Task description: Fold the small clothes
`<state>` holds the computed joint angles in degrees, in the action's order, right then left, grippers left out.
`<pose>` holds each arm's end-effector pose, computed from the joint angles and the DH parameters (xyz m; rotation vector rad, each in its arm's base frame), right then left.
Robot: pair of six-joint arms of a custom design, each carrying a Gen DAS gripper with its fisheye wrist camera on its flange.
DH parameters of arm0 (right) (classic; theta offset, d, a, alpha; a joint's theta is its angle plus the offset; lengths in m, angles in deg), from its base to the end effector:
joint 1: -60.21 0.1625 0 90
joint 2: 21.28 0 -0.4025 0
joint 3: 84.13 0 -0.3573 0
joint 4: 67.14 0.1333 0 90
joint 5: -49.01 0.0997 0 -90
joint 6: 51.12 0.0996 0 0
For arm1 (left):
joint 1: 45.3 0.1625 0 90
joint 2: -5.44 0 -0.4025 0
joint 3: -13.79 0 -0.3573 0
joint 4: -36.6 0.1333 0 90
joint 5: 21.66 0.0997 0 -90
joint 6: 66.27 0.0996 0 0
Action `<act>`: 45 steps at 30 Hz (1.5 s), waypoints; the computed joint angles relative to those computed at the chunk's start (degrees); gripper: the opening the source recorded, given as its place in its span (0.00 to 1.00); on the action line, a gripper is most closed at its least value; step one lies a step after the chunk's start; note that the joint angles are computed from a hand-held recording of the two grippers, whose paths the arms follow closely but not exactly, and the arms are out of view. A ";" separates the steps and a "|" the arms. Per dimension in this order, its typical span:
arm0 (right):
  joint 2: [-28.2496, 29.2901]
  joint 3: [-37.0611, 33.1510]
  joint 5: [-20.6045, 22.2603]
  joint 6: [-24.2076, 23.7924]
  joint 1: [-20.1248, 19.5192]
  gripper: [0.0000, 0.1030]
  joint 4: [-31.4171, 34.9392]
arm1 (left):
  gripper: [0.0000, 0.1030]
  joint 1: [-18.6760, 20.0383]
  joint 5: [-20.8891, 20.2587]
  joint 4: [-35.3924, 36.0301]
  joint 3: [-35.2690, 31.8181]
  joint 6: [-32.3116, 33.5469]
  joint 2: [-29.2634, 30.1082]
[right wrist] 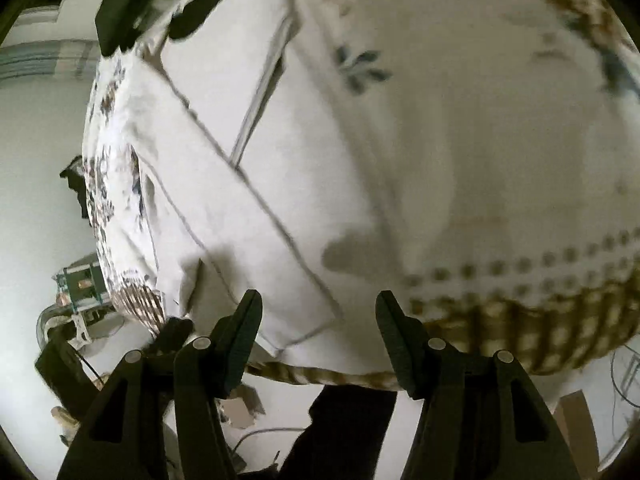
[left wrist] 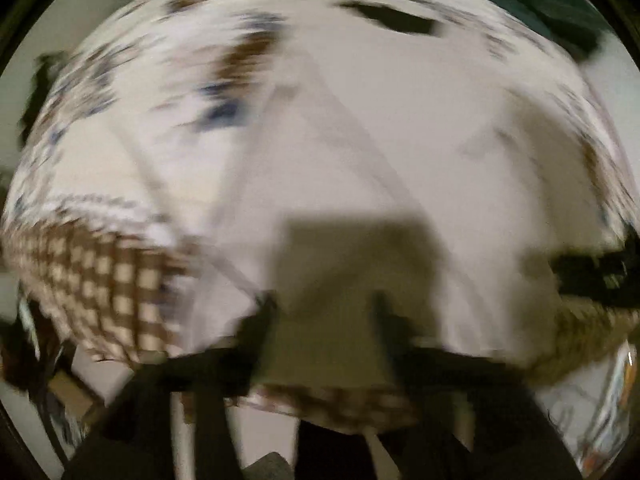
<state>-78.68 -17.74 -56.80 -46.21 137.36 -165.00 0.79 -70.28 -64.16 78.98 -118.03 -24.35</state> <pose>-0.0450 -0.6744 0.3480 -0.4387 -2.8334 -0.0558 -0.3420 -0.6424 0.0460 0.0323 2.3419 -0.3112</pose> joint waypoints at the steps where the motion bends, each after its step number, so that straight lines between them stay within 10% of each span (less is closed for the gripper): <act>1: 1.17 0.98 -2.26 0.97 0.67 0.60 -0.58 | 0.71 0.96 2.12 0.79 1.24 -2.02 -1.41; 5: 3.62 3.08 -4.48 3.52 1.42 0.52 -2.07 | 0.71 3.69 4.12 5.15 1.38 -5.87 -2.97; 6: 3.13 4.49 -5.13 2.89 2.05 0.16 -3.87 | 0.71 4.10 3.88 5.09 1.42 -6.36 -3.08; 7: 2.75 5.32 -6.59 2.18 2.87 0.05 -4.88 | 0.71 4.63 3.04 3.97 2.56 -6.48 -3.95; 16: 1.31 7.65 -17.67 1.42 5.32 0.05 -8.92 | 0.71 6.05 -1.82 -1.15 8.21 -5.31 -6.84; 20: 2.71 4.41 -11.93 5.04 3.91 0.13 -3.71 | 0.71 6.19 -4.24 -5.25 11.91 -4.57 -8.44; 24: -0.72 5.56 -7.31 7.44 2.02 0.51 -4.28 | 0.71 6.85 -8.36 -13.55 18.30 -2.50 -11.60; 33: -5.12 11.62 -1.06 12.76 -4.50 0.52 -5.32 | 0.70 8.79 -16.45 -25.73 24.78 1.40 -13.37; 34: -5.34 11.42 0.41 12.45 -5.35 0.52 -4.89 | 0.67 8.60 -16.50 -26.64 24.96 1.33 -13.37; 37: -6.49 14.44 3.65 11.58 -6.18 0.50 -7.41 | 0.16 7.63 -15.61 -25.58 25.53 1.47 -13.82; 40: -6.69 16.25 4.57 11.37 -5.39 0.08 -9.44 | 0.06 6.49 -14.56 -22.86 24.57 0.79 -13.79; 45: -7.76 15.50 6.93 11.23 -4.31 0.03 -9.09 | 0.04 4.99 -14.31 -19.00 21.60 -2.89 -15.20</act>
